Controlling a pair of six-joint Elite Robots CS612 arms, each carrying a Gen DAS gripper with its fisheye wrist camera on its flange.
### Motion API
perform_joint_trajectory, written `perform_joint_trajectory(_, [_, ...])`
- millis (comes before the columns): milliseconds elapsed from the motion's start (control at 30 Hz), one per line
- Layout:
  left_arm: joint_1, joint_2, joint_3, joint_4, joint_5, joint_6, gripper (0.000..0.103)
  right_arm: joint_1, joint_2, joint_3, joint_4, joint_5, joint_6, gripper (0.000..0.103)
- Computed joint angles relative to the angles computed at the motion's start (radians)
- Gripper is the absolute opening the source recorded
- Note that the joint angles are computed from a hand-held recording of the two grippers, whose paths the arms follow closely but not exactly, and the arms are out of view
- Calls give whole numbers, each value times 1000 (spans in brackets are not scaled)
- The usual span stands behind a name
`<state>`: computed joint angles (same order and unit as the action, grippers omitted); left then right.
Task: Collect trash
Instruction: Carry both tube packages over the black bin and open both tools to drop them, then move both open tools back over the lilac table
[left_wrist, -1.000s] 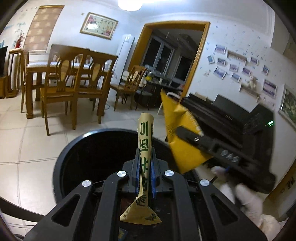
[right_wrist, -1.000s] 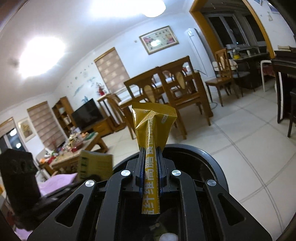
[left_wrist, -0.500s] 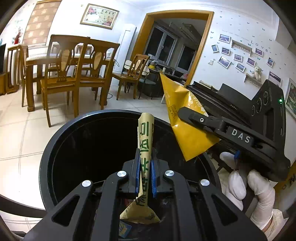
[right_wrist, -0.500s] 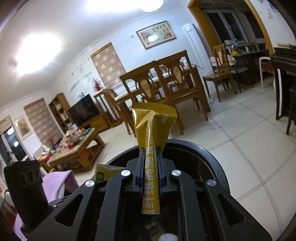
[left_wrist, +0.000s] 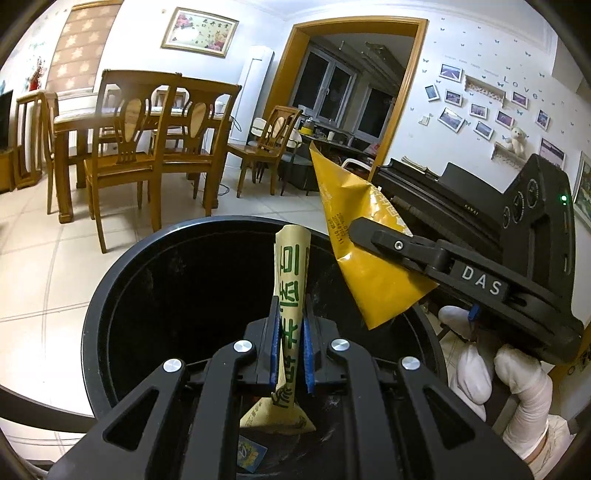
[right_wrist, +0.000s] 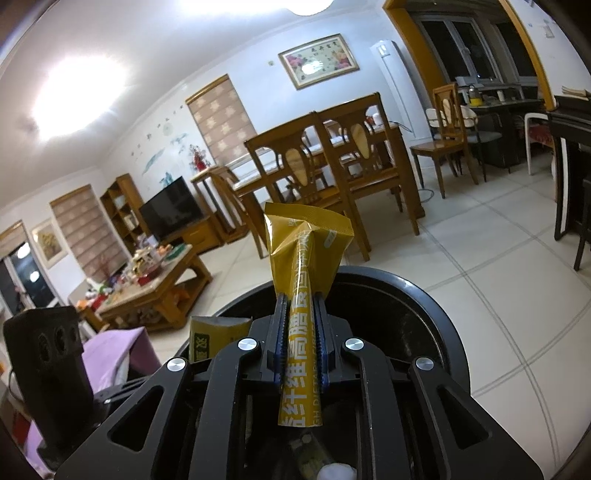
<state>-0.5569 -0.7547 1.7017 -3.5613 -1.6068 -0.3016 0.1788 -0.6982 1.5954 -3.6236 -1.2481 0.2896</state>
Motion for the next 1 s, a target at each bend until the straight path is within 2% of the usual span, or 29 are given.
perform_joint_trajectory(100, [1,0,0,8,2,3,13,0,6,-8,1,6,2,25])
perform_joint_trajectory(200, [1,-1,0,11,2,10,13,0,7,-8,-3,11,-1,27])
perform_joint_trajectory(233, [0,-1,0,13,4,14,13,-1,7,-8,-2,17,-3,31])
perform_joint_trajectory(267, [-1,-2,1,16,6,17,14,-1,8,-9,-1,20,-4,36])
perform_joint_trajectory(300, [-3,-3,2,21,16,24,17,-2,8,-9,-2,24,-3,49])
perform_joint_trajectory(333, [-7,-5,4,25,33,30,31,-2,10,-8,-8,27,2,61])
perform_joint_trajectory(367, [-11,-7,6,25,50,32,56,-3,11,-6,-18,31,13,65])
perform_joint_trajectory(433, [-24,-8,17,-10,119,36,83,-5,12,-2,-36,36,30,66])
perform_joint_trajectory(467, [-29,-8,22,-36,149,44,90,-6,11,-1,-36,38,32,67])
perform_joint_trajectory(533, [-33,-9,25,-44,169,58,94,-10,11,4,-47,47,42,84])
perform_joint_trajectory(667, [-36,-9,23,-26,190,50,97,-19,14,14,-95,66,87,87])
perform_joint_trajectory(800, [-41,-10,26,-27,216,67,98,-22,11,29,-127,69,102,98])
perform_joint_trajectory(1000, [-51,-16,34,-18,258,88,98,-25,-4,54,-129,68,138,98])
